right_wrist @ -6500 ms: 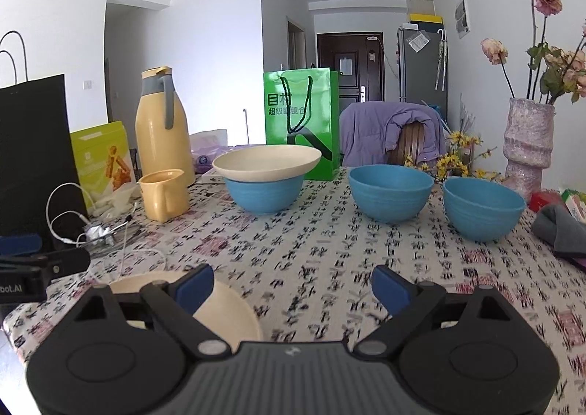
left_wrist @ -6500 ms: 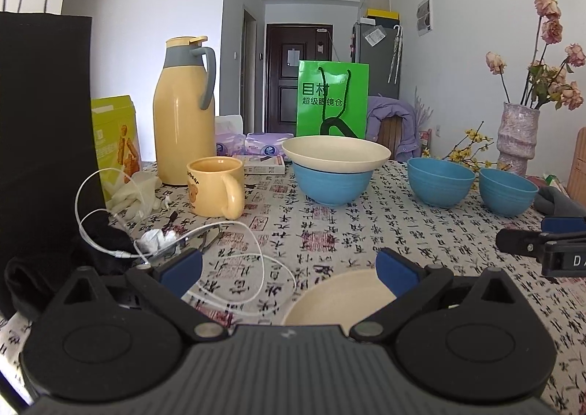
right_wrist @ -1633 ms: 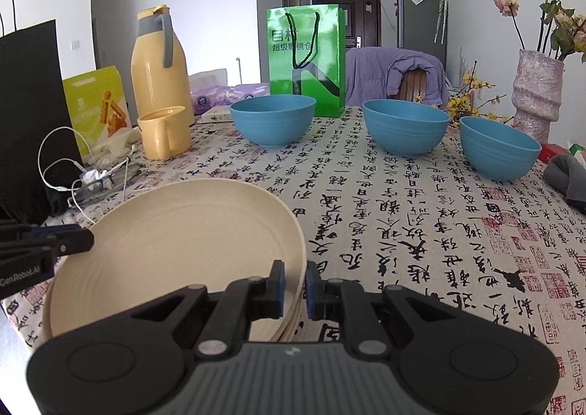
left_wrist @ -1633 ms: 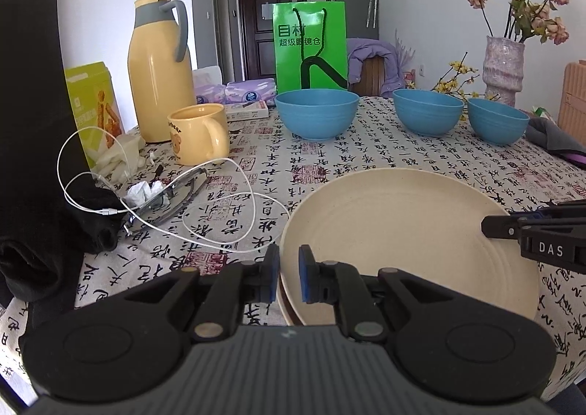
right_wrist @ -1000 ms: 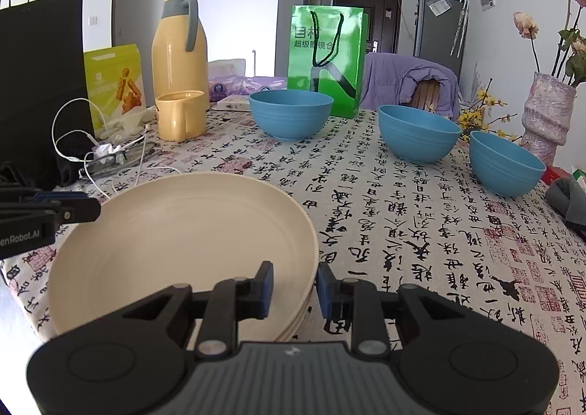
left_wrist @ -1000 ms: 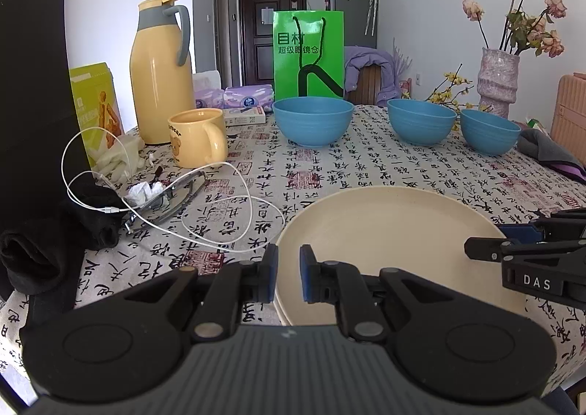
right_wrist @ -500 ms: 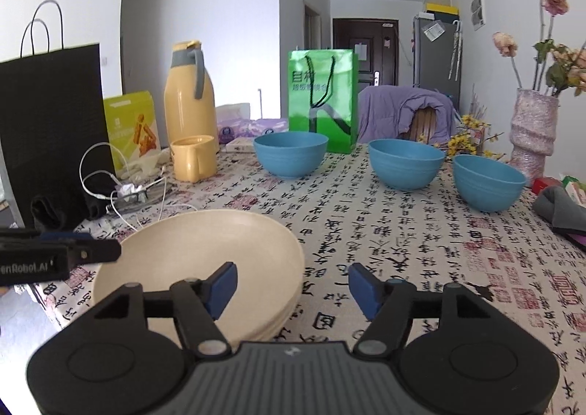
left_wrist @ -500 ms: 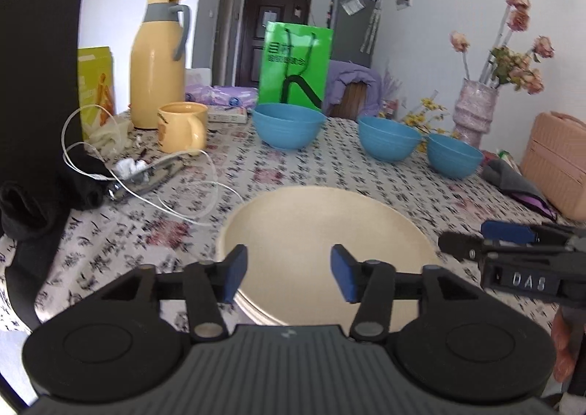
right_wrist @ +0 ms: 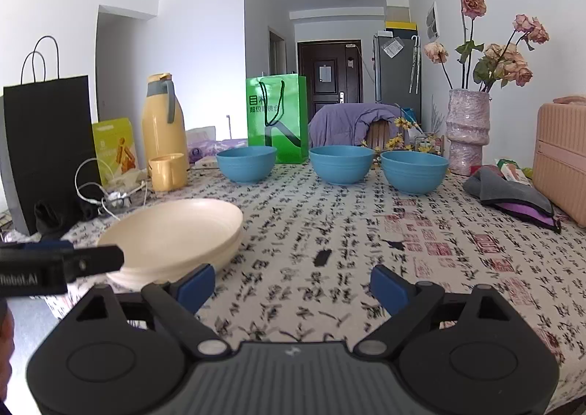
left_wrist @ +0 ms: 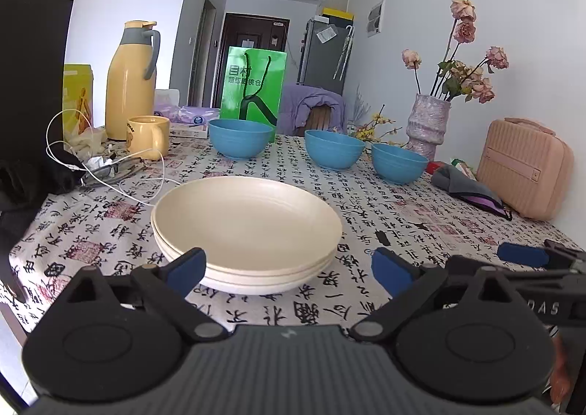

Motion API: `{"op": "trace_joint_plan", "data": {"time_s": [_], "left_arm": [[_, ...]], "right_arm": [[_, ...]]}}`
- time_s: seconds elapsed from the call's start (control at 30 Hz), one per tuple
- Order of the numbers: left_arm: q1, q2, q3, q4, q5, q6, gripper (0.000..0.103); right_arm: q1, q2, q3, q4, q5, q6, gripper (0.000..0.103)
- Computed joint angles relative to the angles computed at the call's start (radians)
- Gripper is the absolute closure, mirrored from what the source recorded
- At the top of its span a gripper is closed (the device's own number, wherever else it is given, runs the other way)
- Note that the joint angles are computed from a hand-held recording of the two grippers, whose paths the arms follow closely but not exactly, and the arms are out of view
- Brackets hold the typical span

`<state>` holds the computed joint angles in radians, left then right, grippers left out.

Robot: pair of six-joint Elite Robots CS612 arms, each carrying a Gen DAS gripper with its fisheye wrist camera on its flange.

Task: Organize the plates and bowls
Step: 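Withdraw both grippers from the plate stack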

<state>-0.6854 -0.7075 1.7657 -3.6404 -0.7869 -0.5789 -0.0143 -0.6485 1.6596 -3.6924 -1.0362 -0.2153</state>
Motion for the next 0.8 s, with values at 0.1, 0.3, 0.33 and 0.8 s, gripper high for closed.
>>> {"op": "trace_joint_plan", "data": {"time_s": [0.1, 0.3, 0.33, 0.8], "left_arm": [[-0.004, 0.003, -0.007, 0.004, 0.011, 0.009, 0.001], [-0.002, 0.004, -0.019, 0.026, 0.017, 0.016, 0.0], [0.0, 0.004, -0.02, 0.031, 0.018, 0.013, 0.0], [0.055, 0.012, -0.08, 0.074, -0.003, 0.028, 0.0]], "right_arm": [[-0.006, 0.0, 0.009, -0.001, -0.012, -0.004, 0.011], [-0.01, 0.007, -0.003, -0.005, -0.017, 0.032, 0.011], [-0.01, 0.008, -0.006, -0.002, -0.017, 0.032, 0.011], [0.014, 0.042, -0.118, 0.094, -0.031, 0.043, 0.011]]}}
